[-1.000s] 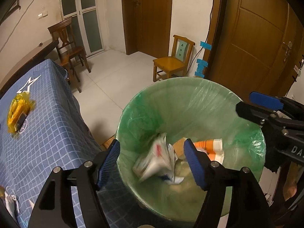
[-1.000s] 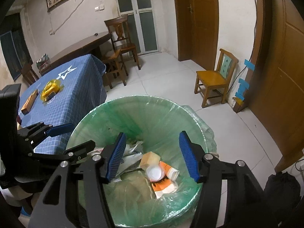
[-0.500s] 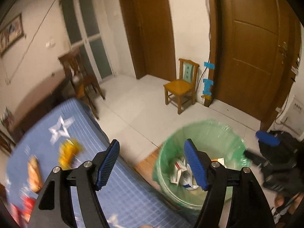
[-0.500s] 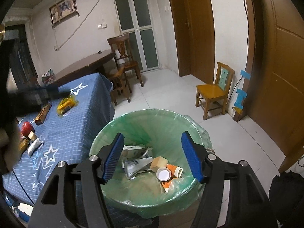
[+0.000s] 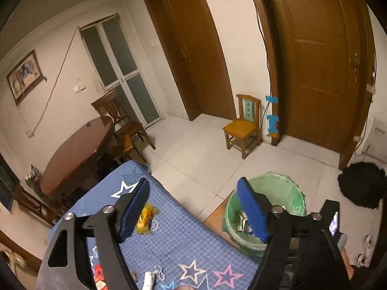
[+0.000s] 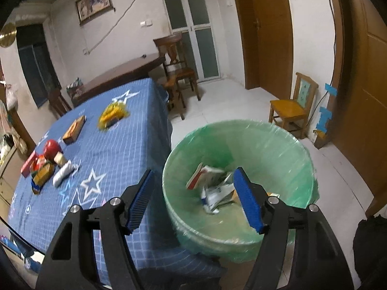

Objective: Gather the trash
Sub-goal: 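Move both open tools back over the table of trash, then grasp the orange-white carton with the left tool while the right tool grasps the blue bottle cap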

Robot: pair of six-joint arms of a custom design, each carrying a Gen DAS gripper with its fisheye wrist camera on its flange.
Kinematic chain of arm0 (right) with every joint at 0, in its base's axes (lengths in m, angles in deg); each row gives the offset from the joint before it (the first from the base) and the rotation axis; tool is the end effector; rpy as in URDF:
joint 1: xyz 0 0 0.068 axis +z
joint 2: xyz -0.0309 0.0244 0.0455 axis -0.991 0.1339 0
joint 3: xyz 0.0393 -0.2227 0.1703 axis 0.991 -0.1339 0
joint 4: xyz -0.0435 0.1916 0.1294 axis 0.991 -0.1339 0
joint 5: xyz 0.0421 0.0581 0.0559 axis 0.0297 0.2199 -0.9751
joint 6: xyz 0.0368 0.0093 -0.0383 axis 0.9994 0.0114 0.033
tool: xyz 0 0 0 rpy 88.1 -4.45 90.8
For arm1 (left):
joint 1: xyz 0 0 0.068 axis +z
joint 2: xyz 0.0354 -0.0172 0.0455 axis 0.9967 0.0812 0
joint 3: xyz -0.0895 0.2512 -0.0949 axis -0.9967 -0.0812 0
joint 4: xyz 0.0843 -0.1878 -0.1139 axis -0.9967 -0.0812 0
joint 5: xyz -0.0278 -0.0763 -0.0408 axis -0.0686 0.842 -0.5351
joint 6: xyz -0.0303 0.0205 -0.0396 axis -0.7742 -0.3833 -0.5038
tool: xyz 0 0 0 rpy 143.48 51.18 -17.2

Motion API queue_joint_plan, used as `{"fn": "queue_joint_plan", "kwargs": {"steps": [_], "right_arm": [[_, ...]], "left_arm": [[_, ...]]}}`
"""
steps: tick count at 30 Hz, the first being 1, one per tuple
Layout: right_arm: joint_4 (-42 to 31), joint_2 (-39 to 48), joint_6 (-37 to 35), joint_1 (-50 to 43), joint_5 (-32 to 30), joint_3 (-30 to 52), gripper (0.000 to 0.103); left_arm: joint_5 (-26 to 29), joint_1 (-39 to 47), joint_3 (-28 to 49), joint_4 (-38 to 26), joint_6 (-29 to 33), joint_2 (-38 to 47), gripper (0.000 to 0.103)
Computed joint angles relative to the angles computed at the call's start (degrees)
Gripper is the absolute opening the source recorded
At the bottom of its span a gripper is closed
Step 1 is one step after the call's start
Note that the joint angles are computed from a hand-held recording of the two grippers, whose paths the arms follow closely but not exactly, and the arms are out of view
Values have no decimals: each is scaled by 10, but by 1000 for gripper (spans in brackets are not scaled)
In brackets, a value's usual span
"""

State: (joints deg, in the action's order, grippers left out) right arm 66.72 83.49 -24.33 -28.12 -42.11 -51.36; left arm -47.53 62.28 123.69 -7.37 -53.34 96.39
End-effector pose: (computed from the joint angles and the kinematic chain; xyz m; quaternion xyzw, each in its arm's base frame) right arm 0.1264 0.1364 0.0416 0.1258 0.8956 0.0517 0.4235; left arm 0.2428 -0.1074 0.3010 0.3783 0.8131 -0.0424 0.4404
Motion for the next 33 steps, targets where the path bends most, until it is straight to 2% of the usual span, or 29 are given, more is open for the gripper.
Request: {"fn": "queue_joint_plan", "kwargs": {"steps": [2,3,6,9,12,13,16,20,22,23,25,27,29,30,32,33], "right_arm": [[-6,-1,21,13,9,-3,65],[-18,-9,34,22,18,-4,65],[-122,-72,63,65,60,20,65],[-236,-130,65,113,116,67,67],[-238,-142,23,132,134,99,71],[-226,-136,2,138,132,111,72],[-187,-101,-63,140,104,156,75],[-158,-44,-113,135,47,216,75],[-158,-14,-123,136,22,251,75],[-162,-2,-126,136,11,267,75],[-168,26,-135,135,-17,304,75],[-184,47,-142,138,-34,342,75],[-197,65,-152,134,-56,374,75],[-202,73,-157,133,-67,388,75],[-214,84,-168,131,-83,415,75],[-221,88,-173,131,-89,429,75]], "left_arm": [[75,68,35,-65,9,-2,77],[87,88,43,-76,16,0,77],[134,189,50,-77,59,11,77],[252,348,73,-100,126,61,77],[341,474,79,-108,206,118,77],[370,522,77,-114,254,144,77],[408,635,55,-68,362,223,78],[385,708,73,9,431,364,78],[362,729,113,12,464,445,78],[356,738,129,12,476,473,74],[337,745,199,-13,472,550,68],[328,732,212,-9,449,585,64],[322,728,230,-18,457,618,62],[319,720,215,-4,455,620,62],[322,711,212,-23,487,636,62],[332,713,226,-76,531,644,62]]}}
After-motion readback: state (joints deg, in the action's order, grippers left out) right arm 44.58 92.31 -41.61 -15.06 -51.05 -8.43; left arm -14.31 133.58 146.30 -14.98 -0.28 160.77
